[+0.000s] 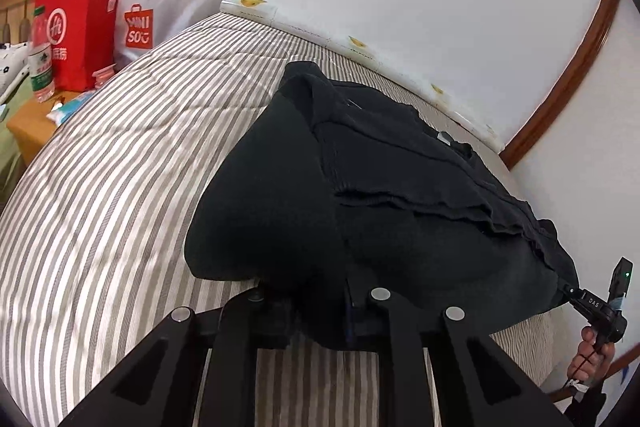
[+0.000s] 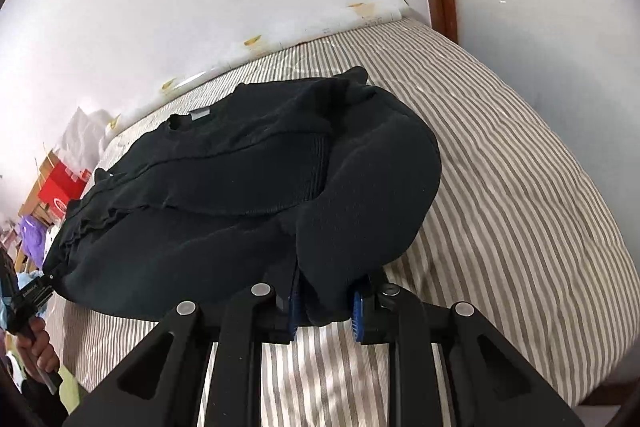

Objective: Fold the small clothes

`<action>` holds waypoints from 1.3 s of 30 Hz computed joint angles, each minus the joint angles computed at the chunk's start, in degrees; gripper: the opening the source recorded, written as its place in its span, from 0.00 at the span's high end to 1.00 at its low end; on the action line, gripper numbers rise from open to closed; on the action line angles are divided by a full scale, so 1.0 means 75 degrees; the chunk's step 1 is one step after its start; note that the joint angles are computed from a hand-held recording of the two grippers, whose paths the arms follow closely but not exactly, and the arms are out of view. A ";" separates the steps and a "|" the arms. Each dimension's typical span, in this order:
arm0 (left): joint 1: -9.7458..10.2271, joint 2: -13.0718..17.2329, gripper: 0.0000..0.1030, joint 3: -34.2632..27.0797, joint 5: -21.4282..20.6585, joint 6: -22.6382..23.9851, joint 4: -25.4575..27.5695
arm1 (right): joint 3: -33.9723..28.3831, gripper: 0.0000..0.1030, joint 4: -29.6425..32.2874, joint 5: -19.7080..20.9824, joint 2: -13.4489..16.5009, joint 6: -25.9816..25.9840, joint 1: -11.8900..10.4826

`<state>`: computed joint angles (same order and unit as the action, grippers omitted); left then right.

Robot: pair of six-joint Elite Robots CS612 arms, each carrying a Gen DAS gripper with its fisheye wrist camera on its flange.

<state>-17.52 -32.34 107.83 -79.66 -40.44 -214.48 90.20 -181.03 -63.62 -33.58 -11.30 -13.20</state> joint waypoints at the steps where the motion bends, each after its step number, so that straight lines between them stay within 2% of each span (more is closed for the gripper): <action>1: -0.0009 -0.0007 0.82 0.0023 0.0002 -0.0017 -0.0007 | 0.0054 0.76 -0.0006 -0.0002 -0.0026 0.0025 -0.0016; 4: -0.0011 -0.0049 0.78 0.0107 0.0007 -0.0053 0.0014 | 0.0167 0.73 0.0199 -0.0100 -0.0142 0.0114 -0.0068; 6: -0.0003 -0.0128 0.71 0.0188 0.0013 -0.0143 0.0160 | 0.0327 0.71 0.0132 -0.0113 -0.0258 0.0086 -0.0115; 7: -0.0008 -0.0161 0.70 0.0246 0.0045 -0.0142 0.0181 | 0.0457 0.71 -0.0093 -0.0255 -0.0333 0.0008 -0.0117; 9: -0.0045 -0.0226 0.60 0.0392 0.0240 -0.0128 0.0137 | 0.0747 0.71 -0.0902 -0.0747 -0.0448 -0.0104 -0.0099; 11: -0.0092 -0.0314 0.58 0.0548 0.0623 -0.0284 0.0136 | 0.0930 0.71 -0.1466 -0.1006 -0.0529 -0.0068 -0.0103; 13: -0.0103 -0.0383 0.54 0.0663 0.0832 -0.0409 0.0053 | 0.1069 0.71 -0.1750 -0.0820 -0.0611 -0.0004 -0.0146; 15: -0.0170 -0.0468 0.44 0.0771 0.1170 -0.0362 -0.0039 | 0.1141 0.71 -0.1939 -0.0690 -0.0656 -0.0068 -0.0132; 17: -0.0262 -0.0538 0.42 0.0845 0.1575 -0.0071 -0.0267 | 0.1183 0.74 -0.2160 -0.0630 -0.0656 -0.0175 -0.0068; 20: -0.0276 -0.0607 0.41 0.0857 0.1542 0.0159 -0.0461 | 0.1119 0.76 -0.1975 -0.0405 -0.0625 -0.0388 0.0086; 23: -0.0229 -0.0587 0.41 0.0696 0.1077 0.0409 -0.0511 | 0.0964 0.76 -0.1716 -0.0201 -0.0529 -0.0665 0.0287; 28: -0.0210 -0.0418 0.41 0.0242 0.0529 0.0702 0.0005 | 0.0566 0.76 -0.0974 -0.0076 -0.0279 -0.0987 0.0614; 31: -0.0215 -0.0288 0.41 -0.0028 0.0268 0.0942 0.0348 | 0.0295 0.76 -0.0609 -0.0258 -0.0095 -0.1118 0.0758; 35: -0.0207 -0.0158 0.41 -0.0348 0.0222 0.1050 0.0915 | -0.0064 0.76 -0.0301 -0.0638 0.0125 -0.1027 0.0918; 39: -0.0333 -0.0129 0.41 -0.0585 0.0845 0.1500 0.1363 | -0.0444 0.76 0.0028 -0.0782 0.0273 -0.0752 0.1005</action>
